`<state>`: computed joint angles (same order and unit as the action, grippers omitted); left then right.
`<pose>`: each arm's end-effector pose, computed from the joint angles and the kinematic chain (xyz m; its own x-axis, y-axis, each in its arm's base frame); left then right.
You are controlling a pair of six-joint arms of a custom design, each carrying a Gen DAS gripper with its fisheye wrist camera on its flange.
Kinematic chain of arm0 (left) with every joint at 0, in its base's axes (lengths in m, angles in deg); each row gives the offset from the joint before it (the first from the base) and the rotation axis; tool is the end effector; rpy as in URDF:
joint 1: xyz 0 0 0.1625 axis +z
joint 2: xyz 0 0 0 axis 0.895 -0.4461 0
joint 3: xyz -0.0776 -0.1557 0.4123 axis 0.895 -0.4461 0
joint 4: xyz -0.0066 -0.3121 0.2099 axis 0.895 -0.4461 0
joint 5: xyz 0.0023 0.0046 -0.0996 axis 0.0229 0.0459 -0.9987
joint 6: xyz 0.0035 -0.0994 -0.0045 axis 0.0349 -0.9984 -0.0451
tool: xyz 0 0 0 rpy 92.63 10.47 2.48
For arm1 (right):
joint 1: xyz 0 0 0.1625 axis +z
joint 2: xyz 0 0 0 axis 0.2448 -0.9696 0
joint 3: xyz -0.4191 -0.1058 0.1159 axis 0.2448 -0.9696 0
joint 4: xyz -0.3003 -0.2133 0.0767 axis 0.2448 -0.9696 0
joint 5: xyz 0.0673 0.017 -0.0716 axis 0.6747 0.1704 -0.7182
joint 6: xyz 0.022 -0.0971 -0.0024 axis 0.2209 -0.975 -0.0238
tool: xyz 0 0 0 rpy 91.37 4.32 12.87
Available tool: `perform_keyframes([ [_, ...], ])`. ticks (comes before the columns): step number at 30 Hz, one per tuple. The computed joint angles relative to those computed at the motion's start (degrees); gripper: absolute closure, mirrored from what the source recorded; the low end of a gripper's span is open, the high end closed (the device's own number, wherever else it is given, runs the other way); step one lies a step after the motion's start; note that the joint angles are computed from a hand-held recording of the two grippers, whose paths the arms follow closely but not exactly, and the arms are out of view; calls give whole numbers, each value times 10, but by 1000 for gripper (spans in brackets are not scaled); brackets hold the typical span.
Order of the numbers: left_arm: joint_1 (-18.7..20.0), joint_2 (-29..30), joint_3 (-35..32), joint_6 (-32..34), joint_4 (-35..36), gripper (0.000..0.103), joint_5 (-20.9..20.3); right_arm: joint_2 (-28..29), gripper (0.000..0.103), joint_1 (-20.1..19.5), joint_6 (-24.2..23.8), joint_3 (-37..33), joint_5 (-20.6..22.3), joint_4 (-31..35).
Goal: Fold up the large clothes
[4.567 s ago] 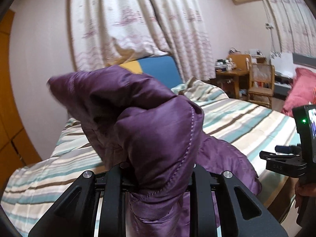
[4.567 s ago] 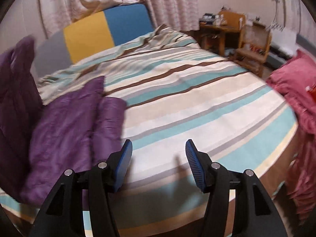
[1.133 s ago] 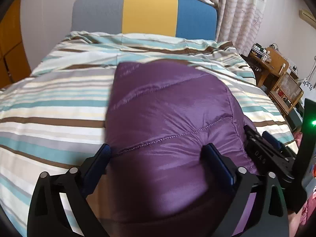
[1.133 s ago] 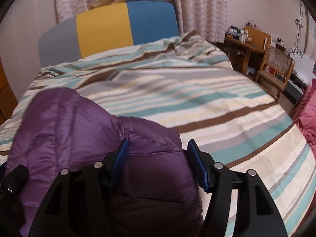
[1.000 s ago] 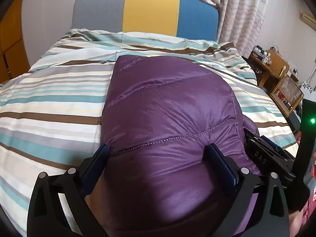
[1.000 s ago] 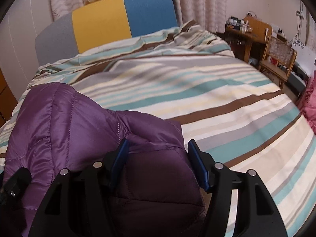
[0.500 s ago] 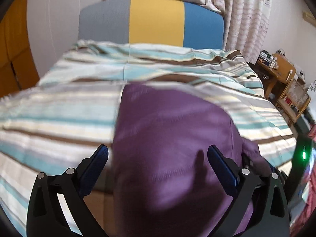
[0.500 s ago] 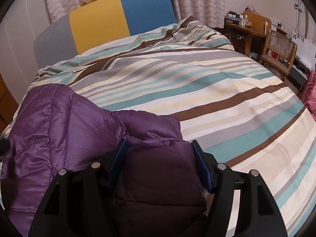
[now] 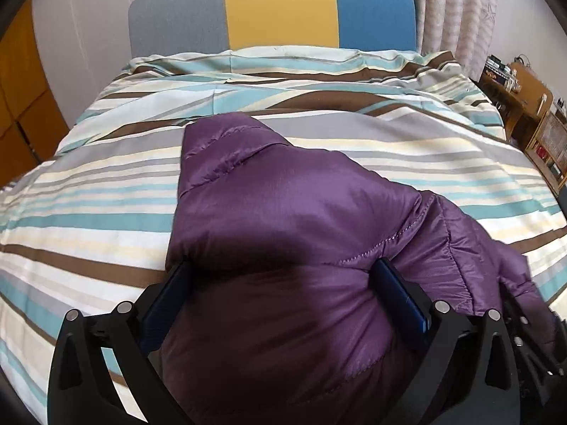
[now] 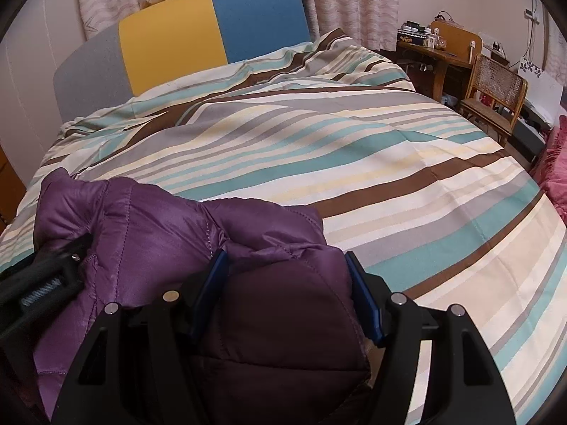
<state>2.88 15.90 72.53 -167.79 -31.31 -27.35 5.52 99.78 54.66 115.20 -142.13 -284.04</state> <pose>0.0217 -0.4889 0.1367 -0.6782 -0.1487 -0.7197 0.3510 0.7948 -0.4950 0.2346 -0.3883 -0.1051 -0.7718 0.1692 0.6130 -0.2717 0.7838 -0.5584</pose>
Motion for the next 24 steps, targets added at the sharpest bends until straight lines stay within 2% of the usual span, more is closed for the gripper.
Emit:
perform_keyframes([
  [9,0,-17,14,-4,-1,3,16,2,36,-7,0,3,12,-10],
  [13,-17,-72,77,-45,2,3,54,1,34,-12,-2,13,31,-36],
  [17,-48,-129,168,-72,-45,3,71,-5,34,-10,-7,47,73,-117],
  [21,-78,-155,221,-56,-96,3,56,-7,33,31,22,87,67,-204],
  [24,-86,-148,224,-53,-103,3,40,-9,33,66,14,90,63,-204],
])
